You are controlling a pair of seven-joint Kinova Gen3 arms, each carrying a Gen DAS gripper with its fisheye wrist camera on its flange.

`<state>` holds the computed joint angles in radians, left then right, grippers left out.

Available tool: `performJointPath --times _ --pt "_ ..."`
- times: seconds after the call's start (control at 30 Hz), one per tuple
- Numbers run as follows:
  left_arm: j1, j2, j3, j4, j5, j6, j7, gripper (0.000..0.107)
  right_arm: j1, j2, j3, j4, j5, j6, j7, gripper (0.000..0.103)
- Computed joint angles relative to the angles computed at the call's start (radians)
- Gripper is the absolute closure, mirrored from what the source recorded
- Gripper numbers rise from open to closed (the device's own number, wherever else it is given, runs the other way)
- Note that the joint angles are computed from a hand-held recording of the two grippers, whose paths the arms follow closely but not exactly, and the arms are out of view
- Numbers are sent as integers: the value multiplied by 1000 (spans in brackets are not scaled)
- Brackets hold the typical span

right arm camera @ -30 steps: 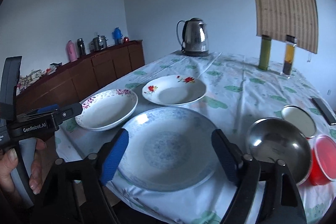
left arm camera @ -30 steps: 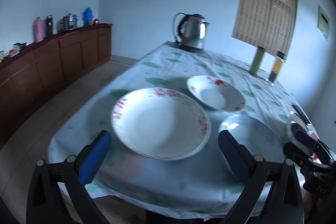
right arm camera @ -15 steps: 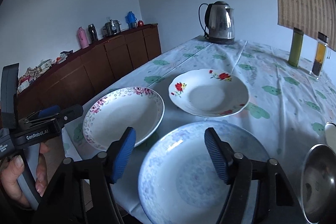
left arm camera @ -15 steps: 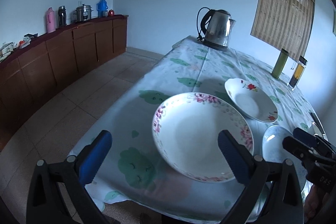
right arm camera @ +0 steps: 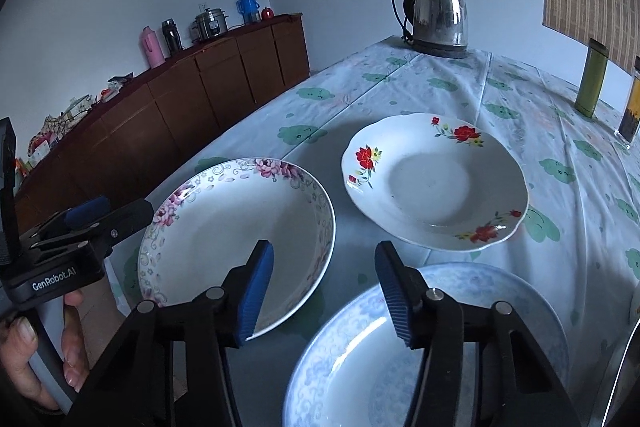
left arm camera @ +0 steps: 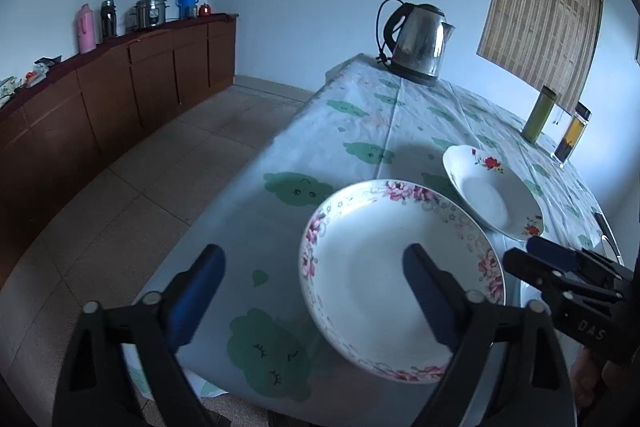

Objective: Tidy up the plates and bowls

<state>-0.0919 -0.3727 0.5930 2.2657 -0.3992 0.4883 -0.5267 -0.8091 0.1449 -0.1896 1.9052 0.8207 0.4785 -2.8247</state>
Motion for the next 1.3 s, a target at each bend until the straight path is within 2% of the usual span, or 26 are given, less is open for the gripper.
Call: performJointPath --times 0.07,0.27,0.37,0.5,0.67,0.9,1.1,1.3 --pt "3 14 -10 -2 2 -2 -7 25 11 15 -5 -20 -35 5 42 54" --pt "31 54 -49 -9 -1 -19 -23 26 9 65 7 -85 -128 53 157 54" --pt "45 77 -62 -13 -13 -24 -22 30 5 83 18 -108 -162 65 201 55" --pt "95 105 -118 -9 -4 -42 -39 41 5 105 28 -134 -211 79 260 60" --pt "153 135 -177 -10 17 -58 -70 55 18 123 31 -162 -284 92 344 61" --pt "190 166 -213 -24 16 -56 -89 75 45 148 25 -199 -411 105 491 71" --pt "193 168 -203 -22 -36 -38 -35 87 34 149 45 -202 -440 103 521 74" --pt "187 184 -146 -36 -143 14 81 88 45 144 47 -191 -460 92 548 84"
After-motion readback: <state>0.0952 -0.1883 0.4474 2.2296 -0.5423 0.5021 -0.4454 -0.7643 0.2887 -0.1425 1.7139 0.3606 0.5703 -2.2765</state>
